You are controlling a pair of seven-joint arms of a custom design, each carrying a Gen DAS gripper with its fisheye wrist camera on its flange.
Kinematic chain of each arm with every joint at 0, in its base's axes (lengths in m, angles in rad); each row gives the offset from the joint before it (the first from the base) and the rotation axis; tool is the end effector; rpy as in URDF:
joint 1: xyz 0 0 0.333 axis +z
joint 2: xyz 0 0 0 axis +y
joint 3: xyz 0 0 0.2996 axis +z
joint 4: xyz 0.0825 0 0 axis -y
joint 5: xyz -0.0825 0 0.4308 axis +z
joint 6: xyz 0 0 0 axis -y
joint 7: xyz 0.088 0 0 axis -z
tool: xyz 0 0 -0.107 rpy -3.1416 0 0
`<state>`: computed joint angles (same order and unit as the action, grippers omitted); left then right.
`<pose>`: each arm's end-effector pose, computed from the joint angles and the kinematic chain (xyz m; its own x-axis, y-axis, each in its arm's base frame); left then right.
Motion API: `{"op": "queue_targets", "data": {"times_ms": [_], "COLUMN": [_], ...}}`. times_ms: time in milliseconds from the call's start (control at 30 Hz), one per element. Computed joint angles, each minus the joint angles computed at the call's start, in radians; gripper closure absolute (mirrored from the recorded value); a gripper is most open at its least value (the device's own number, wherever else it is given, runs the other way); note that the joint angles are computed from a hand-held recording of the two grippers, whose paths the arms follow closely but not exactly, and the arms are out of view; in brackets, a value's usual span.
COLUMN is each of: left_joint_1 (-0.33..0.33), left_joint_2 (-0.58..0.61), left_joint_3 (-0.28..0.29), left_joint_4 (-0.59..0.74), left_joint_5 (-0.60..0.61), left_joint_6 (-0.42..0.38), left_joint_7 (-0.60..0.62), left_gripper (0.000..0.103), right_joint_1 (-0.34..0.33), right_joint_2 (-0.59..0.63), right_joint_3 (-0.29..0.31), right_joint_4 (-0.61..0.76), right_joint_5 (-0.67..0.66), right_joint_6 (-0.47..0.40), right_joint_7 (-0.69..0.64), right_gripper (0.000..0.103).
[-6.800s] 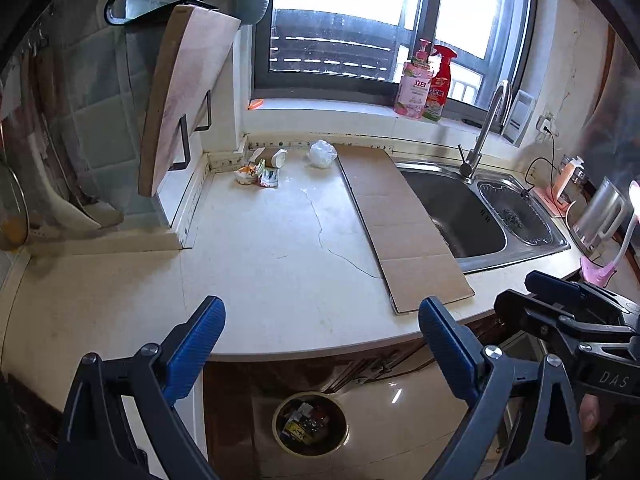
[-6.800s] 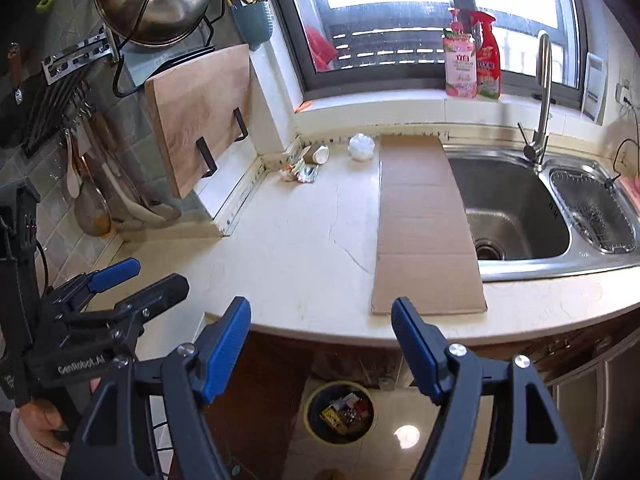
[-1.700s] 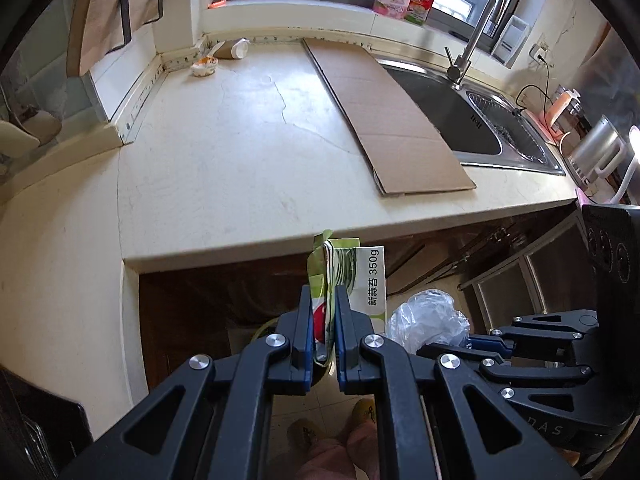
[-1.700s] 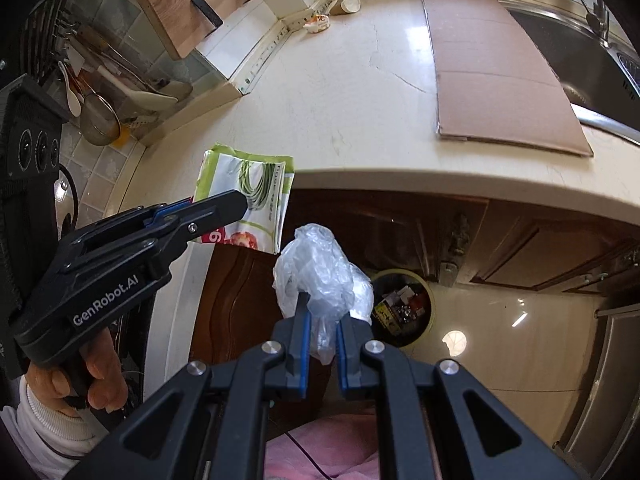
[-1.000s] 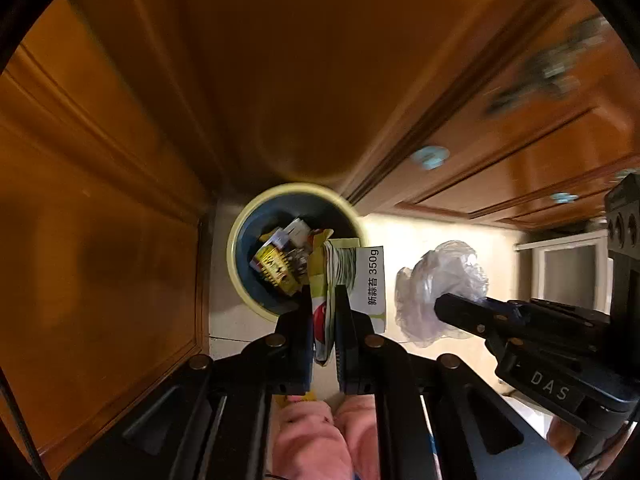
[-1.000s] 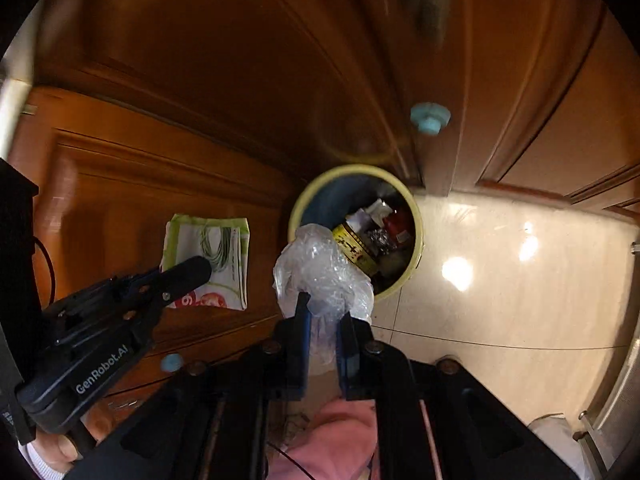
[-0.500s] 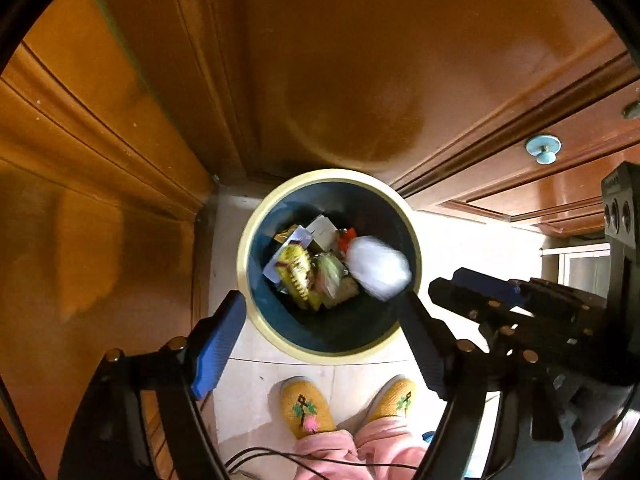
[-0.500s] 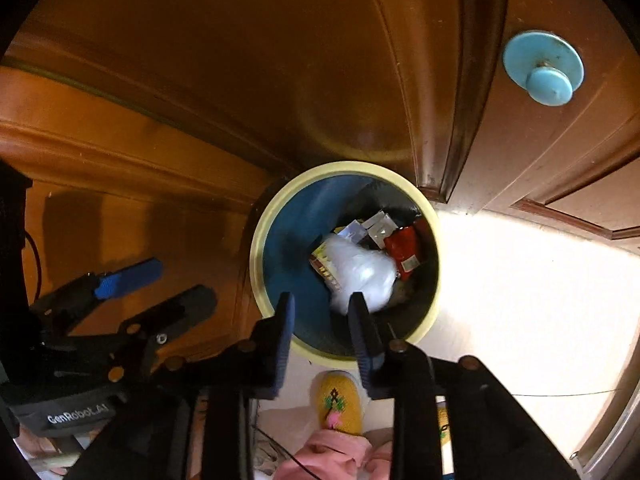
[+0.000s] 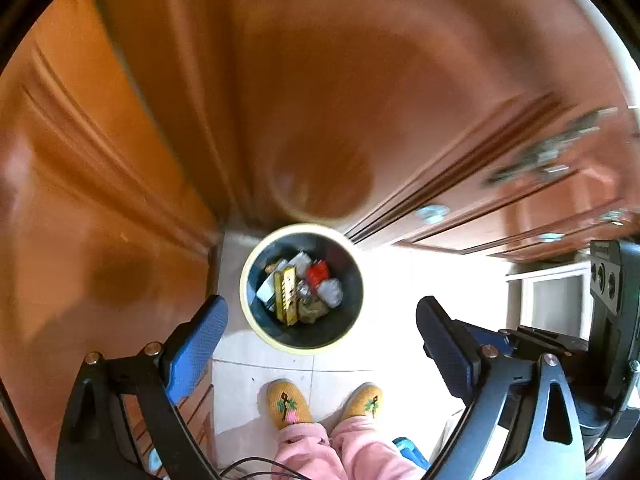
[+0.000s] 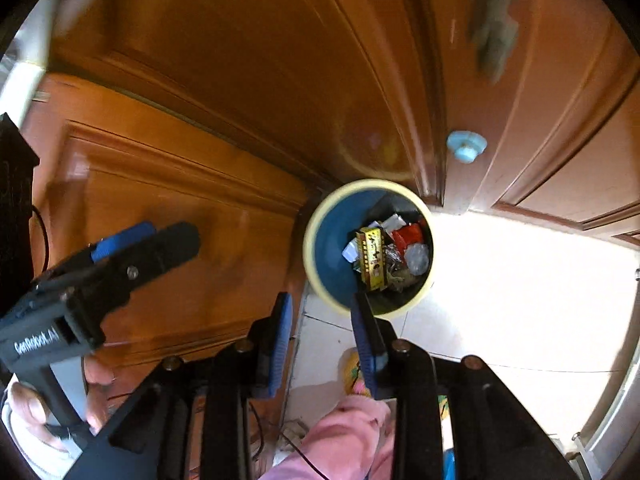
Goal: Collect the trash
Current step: 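Raise both tools back toward the last trash on the counter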
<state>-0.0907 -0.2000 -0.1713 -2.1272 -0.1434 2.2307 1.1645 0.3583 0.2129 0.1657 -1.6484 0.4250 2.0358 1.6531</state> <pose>0.5489 -0.1553 0.4926 0.1831 -0.9609 0.2079 -0.9458 -0.2299 -0.2296 0.5868 0.3570 0.4814 0.2660 -0.8596 -0.4363 -0.9636 -0.2494 -0.0961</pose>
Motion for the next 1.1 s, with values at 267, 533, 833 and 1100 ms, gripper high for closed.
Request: {"op": "queue_targets", "data": {"times_ms": [267,533,833,1100], "left_joint_1": [-0.008,-0.007,-0.024,-0.047], "left_joint_2": [-0.074,-0.034,0.088,0.233], "left_joint_3": [-0.018,-0.036,-0.045,-0.019], "left_joint_4": [0.263,0.510,0.792,1.047], "left_joint_5": [0.069,0.152,0.273,0.337], "left_joint_6": [-0.172,-0.194,-0.216,-0.262], "left_joint_7": [0.024,0.065,0.105,0.142], "left_gripper": [0.001,0.001,0.001,0.001], "right_joint_1": [-0.009,0.006,0.045,0.079], "right_joint_2": [-0.163,-0.165,-0.041,0.096], "right_joint_3": [-0.033,-0.042,-0.026,-0.043], "right_joint_4": [0.118,0.339,0.636,0.879], "right_joint_5": [-0.029,-0.080,-0.219,-0.321], "right_joint_6": [-0.120,-0.156,-0.192,-0.257], "right_joint_7": [0.037,0.066,0.130,0.207], "right_gripper": [0.059,0.054,0.054,0.054]}}
